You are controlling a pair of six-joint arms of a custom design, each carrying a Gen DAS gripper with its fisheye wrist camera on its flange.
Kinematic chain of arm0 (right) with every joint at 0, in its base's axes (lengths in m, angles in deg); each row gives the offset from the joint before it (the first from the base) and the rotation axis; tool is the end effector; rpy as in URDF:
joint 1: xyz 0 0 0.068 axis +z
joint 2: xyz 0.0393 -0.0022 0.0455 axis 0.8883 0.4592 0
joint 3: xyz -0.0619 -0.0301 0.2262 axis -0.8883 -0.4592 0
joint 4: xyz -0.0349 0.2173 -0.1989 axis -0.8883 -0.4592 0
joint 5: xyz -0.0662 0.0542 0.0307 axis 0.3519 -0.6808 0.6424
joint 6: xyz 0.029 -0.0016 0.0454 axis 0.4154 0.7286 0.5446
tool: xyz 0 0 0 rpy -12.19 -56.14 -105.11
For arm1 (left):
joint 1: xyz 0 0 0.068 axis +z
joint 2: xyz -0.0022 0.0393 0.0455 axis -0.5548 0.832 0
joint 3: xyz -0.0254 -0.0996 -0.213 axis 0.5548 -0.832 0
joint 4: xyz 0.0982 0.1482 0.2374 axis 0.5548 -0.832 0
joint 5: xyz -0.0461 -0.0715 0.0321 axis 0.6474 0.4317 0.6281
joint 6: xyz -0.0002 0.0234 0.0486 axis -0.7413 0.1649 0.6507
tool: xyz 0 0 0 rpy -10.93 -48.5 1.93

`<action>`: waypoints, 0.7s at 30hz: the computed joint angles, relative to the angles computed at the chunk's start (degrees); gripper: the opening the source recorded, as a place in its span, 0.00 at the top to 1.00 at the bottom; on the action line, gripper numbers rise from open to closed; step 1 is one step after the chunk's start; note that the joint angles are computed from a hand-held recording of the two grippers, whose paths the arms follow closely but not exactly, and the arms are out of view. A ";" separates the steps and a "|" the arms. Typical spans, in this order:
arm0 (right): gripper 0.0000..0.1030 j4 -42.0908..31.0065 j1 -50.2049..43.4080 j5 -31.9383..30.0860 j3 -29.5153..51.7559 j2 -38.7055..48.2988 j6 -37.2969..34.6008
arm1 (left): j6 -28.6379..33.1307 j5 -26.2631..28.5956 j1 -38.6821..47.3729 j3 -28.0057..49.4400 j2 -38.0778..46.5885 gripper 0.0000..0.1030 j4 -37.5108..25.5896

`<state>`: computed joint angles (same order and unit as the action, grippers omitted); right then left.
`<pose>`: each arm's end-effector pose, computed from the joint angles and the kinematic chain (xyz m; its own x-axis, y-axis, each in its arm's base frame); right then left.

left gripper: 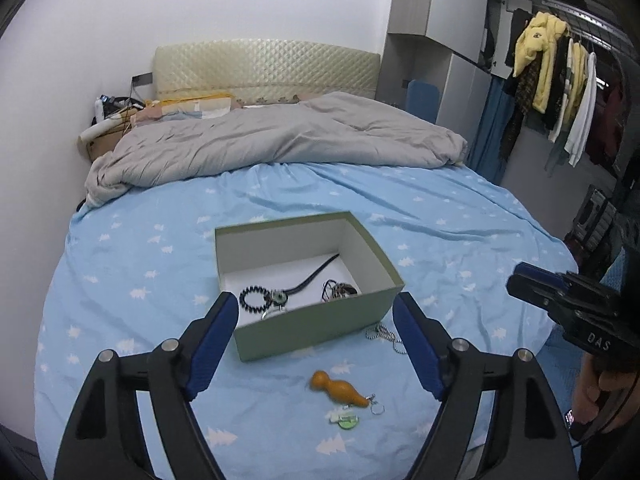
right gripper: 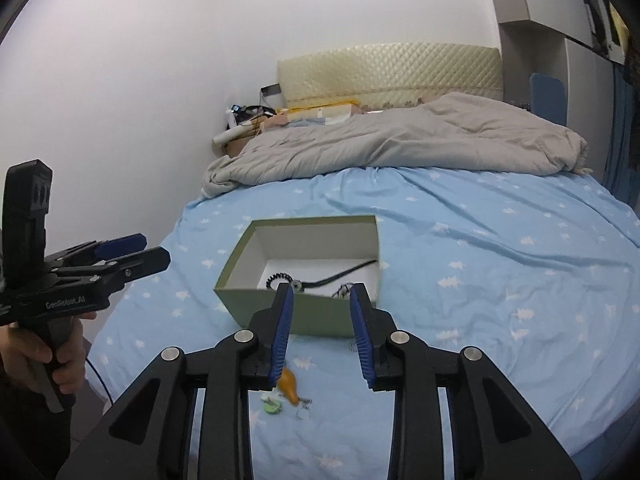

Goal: Organize jewelry
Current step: 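Withdraw both tools from the box toward the orange gourd pendant, then grasp the orange gourd pendant with the left tool while the right tool nears the keyring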

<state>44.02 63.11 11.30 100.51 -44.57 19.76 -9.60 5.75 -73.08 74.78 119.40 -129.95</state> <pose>0.2235 0.0213 0.2489 -0.5511 -0.1805 -0.8146 -0.5514 0.8116 0.1932 0.1876 -0.1326 0.2630 -0.6331 -0.1262 -0.7637 -0.0522 0.9913 -0.1206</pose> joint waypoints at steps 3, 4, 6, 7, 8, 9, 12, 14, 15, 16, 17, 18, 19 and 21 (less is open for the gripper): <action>0.54 0.62 -2.36 -1.79 -5.30 -5.68 -0.13 | -2.68 -2.24 -2.60 -3.46 -2.61 0.22 -0.08; 0.48 1.10 -2.82 -2.04 -6.73 -7.20 0.02 | -4.02 -3.27 -3.64 -4.55 -3.38 0.22 -0.37; 0.43 1.00 -4.17 -2.66 -10.19 -11.09 -0.23 | -6.16 -4.84 -5.37 -6.62 -5.12 0.22 -1.01; 0.40 0.94 -4.82 -3.30 -11.70 -12.50 -0.42 | -7.30 -5.73 -6.41 -7.84 -6.01 0.22 -1.35; 0.39 1.04 -5.35 -3.89 -13.56 -14.30 -0.74 | -8.24 -6.60 -7.31 -8.86 -6.78 0.22 -1.66; 0.39 0.78 -5.68 -4.06 -14.71 -15.74 -1.10 | -9.77 -8.02 -8.56 -9.88 -7.21 0.22 -2.40; 0.38 -0.20 -6.14 -3.94 -19.69 -21.90 -2.53 | -13.16 -9.12 -10.68 -13.30 -8.97 0.22 -3.17; 0.38 -0.99 -5.82 -3.70 -23.17 -25.80 -3.82 | -15.20 -8.62 -11.25 -15.70 -9.95 0.22 -3.08; 0.38 -1.60 -5.98 -3.91 -24.07 -26.71 -4.55 | -15.93 -8.15 -11.38 -16.94 -10.54 0.22 -2.85; 0.38 -1.92 -6.04 -4.31 -25.24 -27.10 -5.41 | -16.68 -7.57 -11.42 -18.43 -11.28 0.22 -2.47; 0.38 -2.28 -6.29 -4.71 -26.05 -27.36 -5.84 | -17.62 -7.19 -11.48 -19.95 -12.12 0.22 -2.26; 0.38 -2.17 -6.50 -5.20 -26.98 -27.01 -6.20 | -17.97 -6.51 -11.10 -21.14 -12.50 0.22 -1.55; 0.38 -1.57 -6.86 -5.97 -28.08 -26.04 -6.96 | -18.02 -5.57 -10.57 -22.50 -13.17 0.22 -0.61; 0.38 -0.79 -6.99 -6.38 -29.75 -25.31 -7.68 | -17.41 -3.15 -8.74 -25.51 -14.53 0.22 2.32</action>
<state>43.23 56.12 4.92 70.75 -69.88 12.08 -27.01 2.59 -81.81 49.27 104.87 -127.63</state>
